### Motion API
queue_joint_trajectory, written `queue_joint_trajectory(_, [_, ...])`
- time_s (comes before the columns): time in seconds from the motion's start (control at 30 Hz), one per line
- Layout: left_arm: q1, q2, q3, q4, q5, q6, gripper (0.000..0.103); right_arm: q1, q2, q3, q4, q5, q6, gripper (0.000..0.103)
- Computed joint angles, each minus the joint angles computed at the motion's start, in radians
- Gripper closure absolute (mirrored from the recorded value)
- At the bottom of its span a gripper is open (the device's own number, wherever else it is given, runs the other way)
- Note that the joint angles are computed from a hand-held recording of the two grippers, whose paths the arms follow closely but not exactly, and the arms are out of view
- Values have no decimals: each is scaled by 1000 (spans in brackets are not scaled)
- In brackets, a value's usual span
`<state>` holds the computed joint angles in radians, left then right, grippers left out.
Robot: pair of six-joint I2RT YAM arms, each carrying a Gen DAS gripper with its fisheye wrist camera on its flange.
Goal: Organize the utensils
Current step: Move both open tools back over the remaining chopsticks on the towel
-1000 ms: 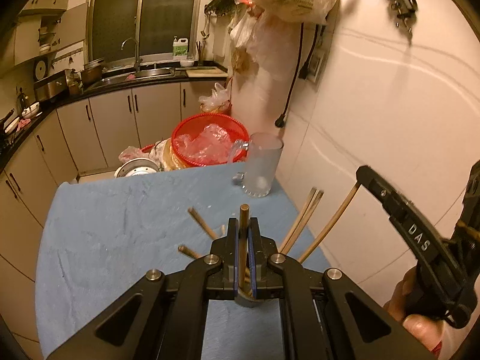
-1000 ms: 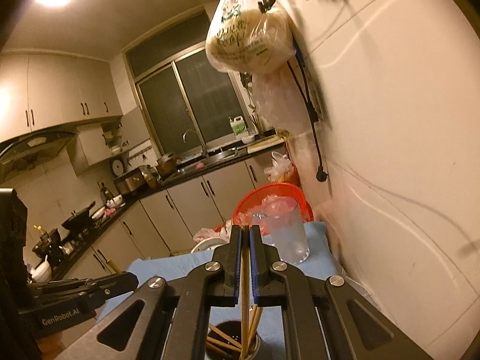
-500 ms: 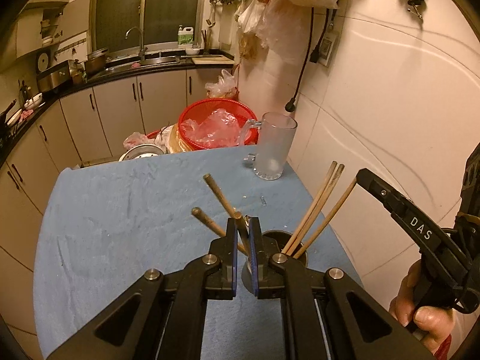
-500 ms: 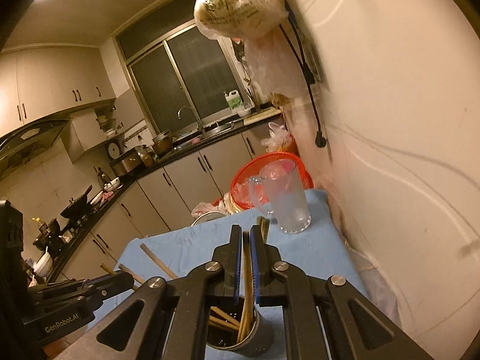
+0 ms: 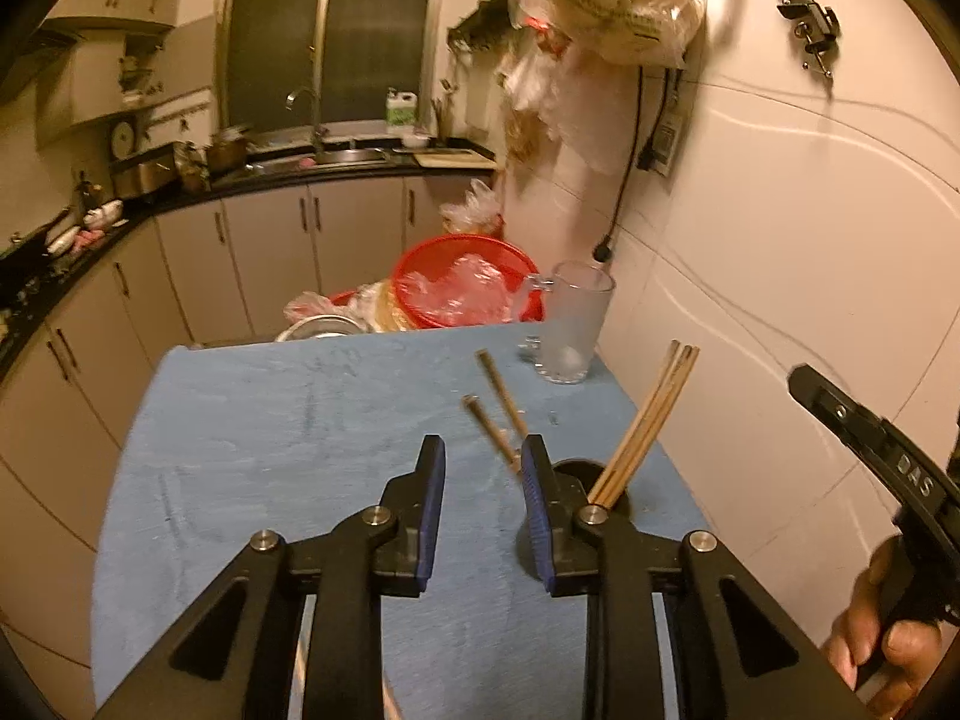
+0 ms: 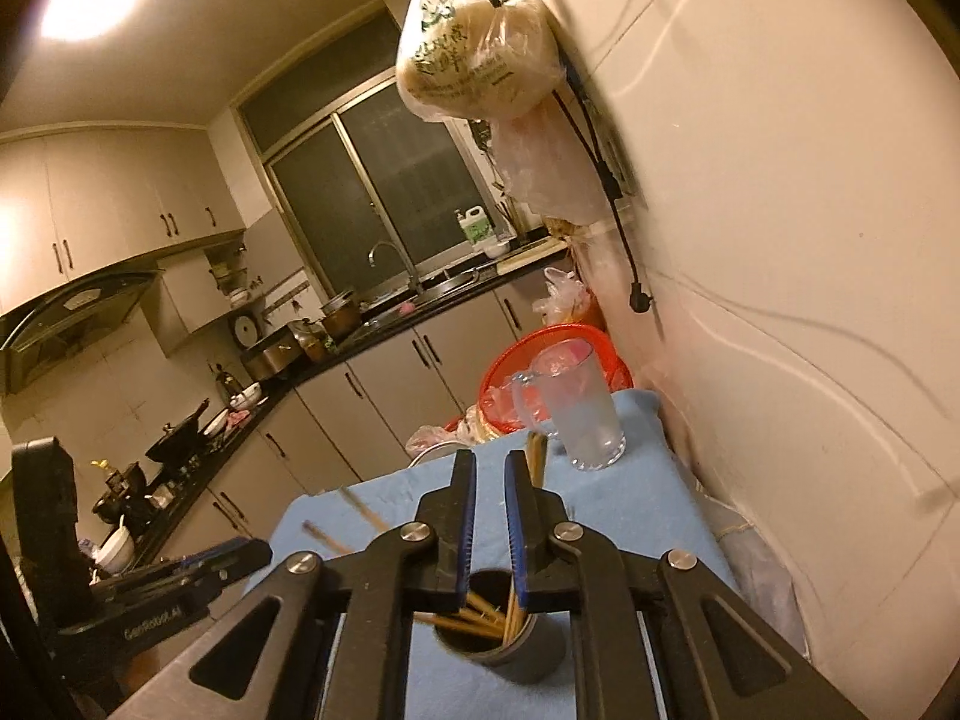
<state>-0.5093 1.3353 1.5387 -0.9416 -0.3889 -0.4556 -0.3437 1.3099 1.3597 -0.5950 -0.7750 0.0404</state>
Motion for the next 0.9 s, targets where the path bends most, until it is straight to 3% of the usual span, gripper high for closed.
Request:
queue_joint_trajectory(0.07, [-22, -44, -45, -8, -48, -17, 77, -2, -37, -40, -17, -6, -23, 81])
queue_joint_trajectory(0.2, [-59, -131, -148, -26, -133, -55, 76, 21, -143, -163, -60, 5, -81, 51])
queue_joint_trajectory(0.23, [-63, -148, -172, -29, -142, -63, 76, 33, -170, -196, -61, 16, -87, 49])
queue_joint_trajectory(0.37, [-46, -231, -291, -46, -151, -94, 76, 101, -260, -309, -87, 47, -119, 49])
queue_joint_trajectory(0.63, [60, -374, -519, -57, -111, -110, 75, 324, -403, -567, -27, 276, -43, 49])
queue_joint_trajectory(0.9, [142, -481, -658, -57, -67, -89, 75, 571, -450, -662, -12, 459, 14, 49])
